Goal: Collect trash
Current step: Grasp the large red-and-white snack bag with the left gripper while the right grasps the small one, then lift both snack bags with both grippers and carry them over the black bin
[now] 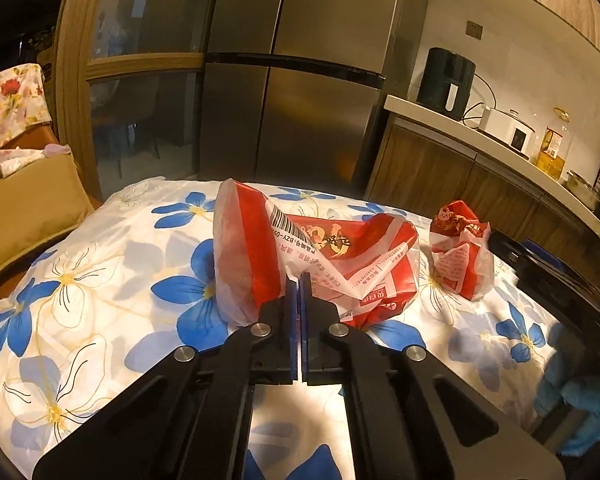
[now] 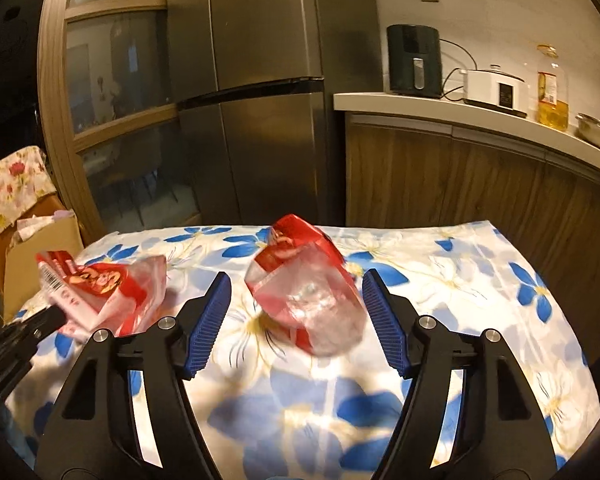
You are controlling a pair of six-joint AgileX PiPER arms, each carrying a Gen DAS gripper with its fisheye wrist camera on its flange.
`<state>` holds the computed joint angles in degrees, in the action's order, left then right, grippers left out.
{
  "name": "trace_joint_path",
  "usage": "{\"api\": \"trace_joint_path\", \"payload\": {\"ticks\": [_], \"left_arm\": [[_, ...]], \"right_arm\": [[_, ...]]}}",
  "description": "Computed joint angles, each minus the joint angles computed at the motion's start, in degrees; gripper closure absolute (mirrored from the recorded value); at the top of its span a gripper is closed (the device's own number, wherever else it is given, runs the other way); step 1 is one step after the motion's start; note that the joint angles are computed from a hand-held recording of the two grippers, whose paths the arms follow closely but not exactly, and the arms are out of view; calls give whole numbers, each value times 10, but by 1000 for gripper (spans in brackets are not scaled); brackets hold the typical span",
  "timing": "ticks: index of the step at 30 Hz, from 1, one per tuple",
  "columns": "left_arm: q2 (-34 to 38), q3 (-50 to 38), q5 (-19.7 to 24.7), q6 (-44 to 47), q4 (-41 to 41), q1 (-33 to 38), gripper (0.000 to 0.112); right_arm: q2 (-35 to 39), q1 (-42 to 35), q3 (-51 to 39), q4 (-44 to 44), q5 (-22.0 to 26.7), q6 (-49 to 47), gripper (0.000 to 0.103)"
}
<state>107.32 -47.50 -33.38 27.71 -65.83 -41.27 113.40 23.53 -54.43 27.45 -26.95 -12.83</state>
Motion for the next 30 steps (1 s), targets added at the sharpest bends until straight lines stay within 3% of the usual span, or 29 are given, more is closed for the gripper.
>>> {"api": "trace_joint_path", "payload": {"ticks": [3, 8, 12, 15, 17, 30], "left_arm": [[0, -1, -5, 5, -3, -4, 112], [-1, 2, -6, -3, 5, -4, 112], [-3, 5, -7, -3, 5, -6, 112], [-7, 10, -8, -8, 12, -7, 112], [-9, 10, -8, -6, 11, -8, 112], [-48, 26, -73, 50, -71, -88, 112]], "right_arm": [[21, -5, -34, 12, 20, -12, 26], [50, -8, -77, 79, 44, -74, 28], [65, -14, -96, 105, 70, -94, 67], [65, -18, -93, 91, 73, -74, 91], [60, -21, -82, 68, 70, -51, 96], [-110, -28, 168, -87, -53, 116, 100]]}}
